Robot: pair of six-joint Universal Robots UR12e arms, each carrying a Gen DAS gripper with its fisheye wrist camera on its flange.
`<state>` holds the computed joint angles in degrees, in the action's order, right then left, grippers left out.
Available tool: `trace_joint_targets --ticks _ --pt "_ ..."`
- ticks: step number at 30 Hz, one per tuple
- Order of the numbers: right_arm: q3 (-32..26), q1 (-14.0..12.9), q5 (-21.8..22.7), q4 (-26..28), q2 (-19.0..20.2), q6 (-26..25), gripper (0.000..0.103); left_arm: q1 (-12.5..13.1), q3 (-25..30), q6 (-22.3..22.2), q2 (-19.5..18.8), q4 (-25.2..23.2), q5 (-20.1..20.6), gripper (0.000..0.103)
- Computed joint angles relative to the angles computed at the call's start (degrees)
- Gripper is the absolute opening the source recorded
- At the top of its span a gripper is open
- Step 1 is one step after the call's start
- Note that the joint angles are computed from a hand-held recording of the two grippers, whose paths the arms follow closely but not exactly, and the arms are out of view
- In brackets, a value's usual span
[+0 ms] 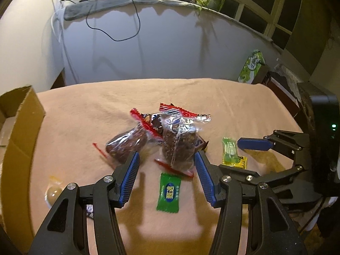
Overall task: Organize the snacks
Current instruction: 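Grasp the clear bag of dried fruit with the left gripper while the right grasps the green candy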
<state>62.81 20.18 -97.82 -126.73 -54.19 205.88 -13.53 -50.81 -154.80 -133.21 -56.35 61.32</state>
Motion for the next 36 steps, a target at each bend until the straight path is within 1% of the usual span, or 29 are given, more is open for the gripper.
trace_joint_targets --ticks 3,6,10,15,23,33,35,36 --pt "-0.83 -0.05 0.32 0.78 0.55 0.17 0.063 -0.29 1.28 0.34 -0.81 -1.47 0.08 0.054" --pt "-1.18 -0.05 0.24 1.06 0.82 0.15 0.06 -0.5 1.78 0.71 -1.19 -2.03 0.15 0.054" --pt "-1.57 0.0 -0.24 1.48 1.01 0.09 0.051 -0.69 2.46 0.75 -1.65 -2.83 0.25 0.054" --pt "-1.87 -0.14 -0.04 1.48 1.2 0.22 0.051 -0.56 2.75 0.75 -1.88 -3.21 0.1 0.053" --pt "-1.47 -0.26 -0.69 0.92 1.04 1.05 0.051 -0.46 3.4 0.88 -2.37 -4.25 -0.32 0.042" --pt "-2.15 -0.39 -0.59 1.15 1.51 0.38 0.051 -0.64 2.99 0.44 -2.2 -3.33 -0.02 0.039" --pt "-2.3 -0.33 -0.74 1.31 1.57 0.25 0.046 -0.62 2.88 0.52 -2.16 -3.1 0.05 0.038" --pt "-2.43 -0.3 -0.94 1.46 1.63 0.2 0.042 -0.62 2.97 0.53 -2.2 -3.05 0.11 0.038"
